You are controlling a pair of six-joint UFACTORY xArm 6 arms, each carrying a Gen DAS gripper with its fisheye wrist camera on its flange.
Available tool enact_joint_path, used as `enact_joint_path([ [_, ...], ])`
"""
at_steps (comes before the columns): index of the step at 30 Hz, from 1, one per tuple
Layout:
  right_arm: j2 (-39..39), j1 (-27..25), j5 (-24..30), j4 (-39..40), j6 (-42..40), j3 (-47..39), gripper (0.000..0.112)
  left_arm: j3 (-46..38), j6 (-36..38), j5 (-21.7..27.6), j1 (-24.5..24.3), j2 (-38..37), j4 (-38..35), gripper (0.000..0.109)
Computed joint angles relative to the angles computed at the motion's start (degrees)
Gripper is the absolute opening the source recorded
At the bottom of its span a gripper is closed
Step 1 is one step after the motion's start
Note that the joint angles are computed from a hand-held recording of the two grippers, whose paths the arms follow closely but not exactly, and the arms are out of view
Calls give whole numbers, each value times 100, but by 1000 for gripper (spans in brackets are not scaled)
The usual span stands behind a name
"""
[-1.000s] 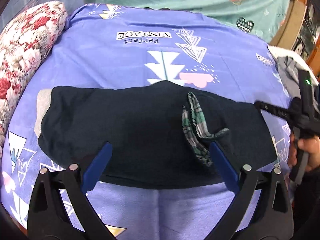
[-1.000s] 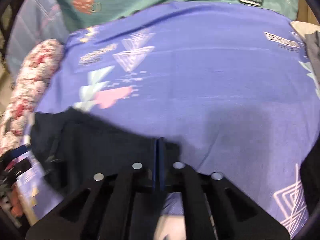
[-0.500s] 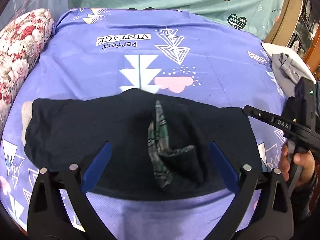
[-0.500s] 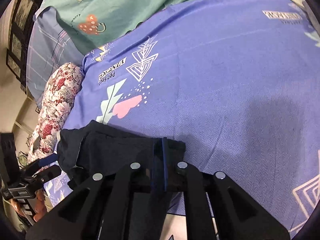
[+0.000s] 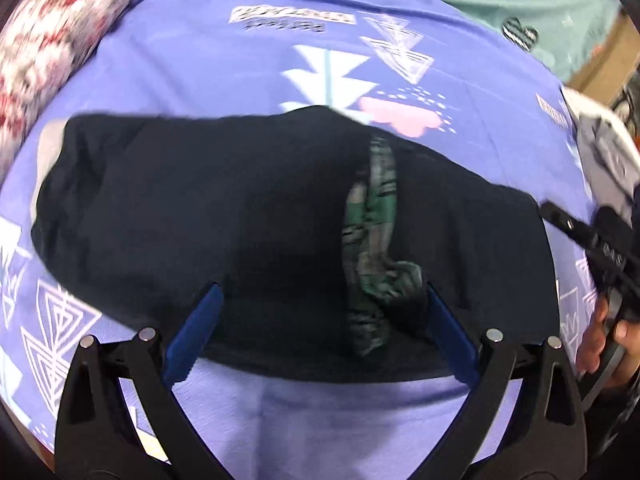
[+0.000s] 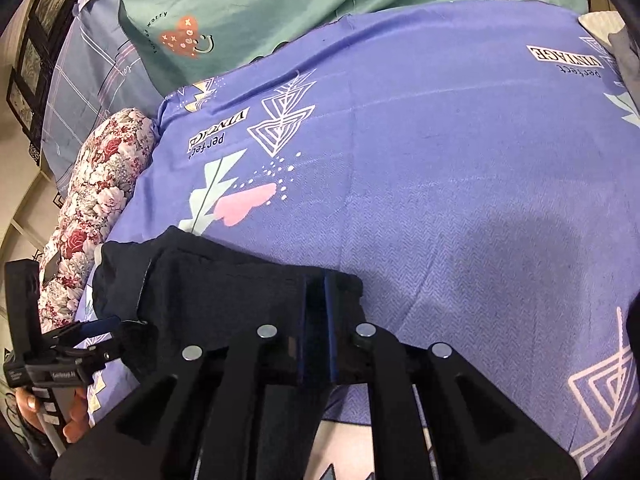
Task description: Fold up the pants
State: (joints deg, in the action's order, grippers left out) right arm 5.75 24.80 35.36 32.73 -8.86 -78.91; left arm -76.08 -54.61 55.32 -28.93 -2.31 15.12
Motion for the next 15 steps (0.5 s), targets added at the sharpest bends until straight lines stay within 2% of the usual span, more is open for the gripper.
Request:
enact_joint_path([
  [5, -711, 51, 423, 517, -551, 558, 10, 422, 84, -308, 126, -246, -269, 99],
  [9, -953, 199, 1024, 96, -336, 816, 12, 400, 96, -303, 82, -172, -180, 100],
  [12, -1006, 222, 920, 112, -357, 1016, 12, 544, 117, -446, 106, -278, -277, 100],
  [15, -962, 196, 1067, 91, -173, 886, 14, 690, 108, -523, 119, -453, -336, 100],
])
